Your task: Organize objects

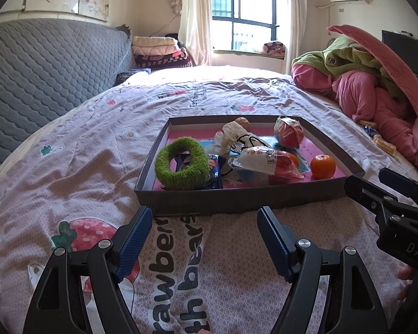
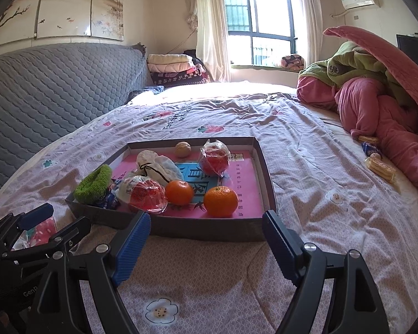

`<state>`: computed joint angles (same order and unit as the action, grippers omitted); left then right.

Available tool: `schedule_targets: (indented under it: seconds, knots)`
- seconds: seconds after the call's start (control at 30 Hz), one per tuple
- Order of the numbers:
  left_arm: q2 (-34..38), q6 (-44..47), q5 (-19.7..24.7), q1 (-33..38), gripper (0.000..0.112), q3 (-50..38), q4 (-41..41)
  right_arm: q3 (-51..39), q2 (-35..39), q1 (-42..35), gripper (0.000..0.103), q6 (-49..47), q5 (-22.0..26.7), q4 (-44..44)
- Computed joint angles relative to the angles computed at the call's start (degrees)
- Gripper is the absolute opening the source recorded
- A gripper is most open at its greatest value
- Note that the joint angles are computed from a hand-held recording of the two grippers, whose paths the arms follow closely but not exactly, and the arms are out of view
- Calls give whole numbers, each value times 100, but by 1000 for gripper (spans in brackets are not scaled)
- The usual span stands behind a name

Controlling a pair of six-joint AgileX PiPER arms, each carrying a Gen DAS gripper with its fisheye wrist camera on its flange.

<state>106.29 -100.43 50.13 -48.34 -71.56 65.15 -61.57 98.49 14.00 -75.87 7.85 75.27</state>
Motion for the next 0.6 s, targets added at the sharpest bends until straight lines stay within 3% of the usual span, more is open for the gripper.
schedule_targets:
  seconds: [0.1, 0.23, 0.4, 0.6]
  knots:
    - [-44, 70, -156, 32, 79, 105, -160, 98, -25, -1, 82, -14, 31, -48]
    - [-114, -18, -275, 74, 79, 269, -289, 251, -93, 8, 82, -749, 84, 575]
    - [-199, -119, -396, 98, 79, 411, -324, 414, -173, 29, 82, -785, 210, 469]
    - [-183, -197, -458, 77, 79, 467, -476, 724, -292, 98, 82, -1808, 128, 1449]
